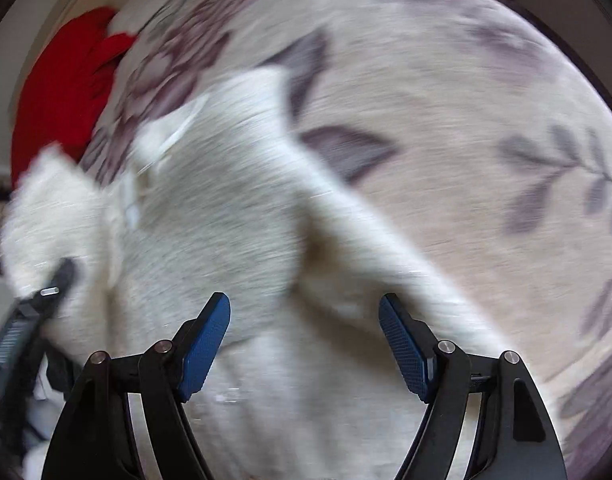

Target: Fold large clothes

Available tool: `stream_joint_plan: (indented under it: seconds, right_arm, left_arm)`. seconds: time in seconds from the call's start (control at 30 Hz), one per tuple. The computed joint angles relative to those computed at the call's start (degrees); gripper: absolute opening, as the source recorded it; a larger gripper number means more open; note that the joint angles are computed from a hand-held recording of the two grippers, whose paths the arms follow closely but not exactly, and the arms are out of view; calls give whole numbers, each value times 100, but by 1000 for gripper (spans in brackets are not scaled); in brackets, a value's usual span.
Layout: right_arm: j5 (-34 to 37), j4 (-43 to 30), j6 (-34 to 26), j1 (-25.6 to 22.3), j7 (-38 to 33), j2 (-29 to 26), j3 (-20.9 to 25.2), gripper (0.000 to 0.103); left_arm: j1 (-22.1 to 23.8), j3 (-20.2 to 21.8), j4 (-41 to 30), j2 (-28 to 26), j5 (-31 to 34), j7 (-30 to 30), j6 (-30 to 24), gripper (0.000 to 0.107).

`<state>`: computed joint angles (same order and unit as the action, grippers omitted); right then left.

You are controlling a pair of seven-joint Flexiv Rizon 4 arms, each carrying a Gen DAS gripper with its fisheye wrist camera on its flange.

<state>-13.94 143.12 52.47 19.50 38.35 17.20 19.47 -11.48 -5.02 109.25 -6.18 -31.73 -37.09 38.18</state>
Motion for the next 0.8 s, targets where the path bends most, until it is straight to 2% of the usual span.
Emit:
stream_joint_plan:
  seconds: [0.1,0.13,0.17,0.2,0.23,0.27,0.37,0.4,0.47,0.57,0.63,0.67,0.73,0.77,0.8]
  right_arm:
    - [651,353,-406,205,-47,776,156,79]
    - [788,402,-504,254,-71,927,194,79]
    - [942,473,-605,309,-101,1132,238,79]
    - [1034,508,-652,340,-111,1248,274,79]
    - [1113,543,-690,365,-131,1367,300,79]
    - [1174,575,-736,380,-155,1494,326,79]
    - [1204,605,-872,326,-254,1822,352,79]
    - [1130,619,-794,253,-279,1830,339,79]
    - [835,636,-418,5,-411,1764,217,79]
    - [221,680,819,-482,-677,1187,-68,79]
    - [-168,625,1587,-796,-926,647,-243,79]
    - [-299,575,1973,-869,-1180,313,-405,79]
    - [56,298,2166,-657,-1974,-254,-737,79]
    - [340,164,2236,-521,-2438,-494,-894,71]
    - [419,18,2354,-442,-2810,-753,-1023,13]
  left_arm:
    - [-313,-111,283,63,781,-173,308,18]
    - [-383,-130,336,58,987,-247,444,28]
    - [-378,-134,335,13,958,-185,425,44]
    - [-372,-142,338,42,875,-120,292,55]
    - [-412,-155,431,102,821,-114,295,76]
    - [-377,-116,461,189,714,-29,159,89]
    - [-190,22,235,251,483,51,-390,90]
    - [-75,88,69,241,429,33,-688,90]
    - [61,170,-40,170,423,-30,-723,90]
    - [372,318,-481,-80,653,-349,-582,90]
    - [556,417,-813,-398,1033,-703,-179,90]
    - [624,446,-953,-552,1235,-815,2,90]
    - [684,504,-1205,-861,1717,-1128,343,90]
    - [717,540,-1356,-1031,1919,-1303,472,90]
    - [757,576,-1546,-1243,2090,-1488,570,90]
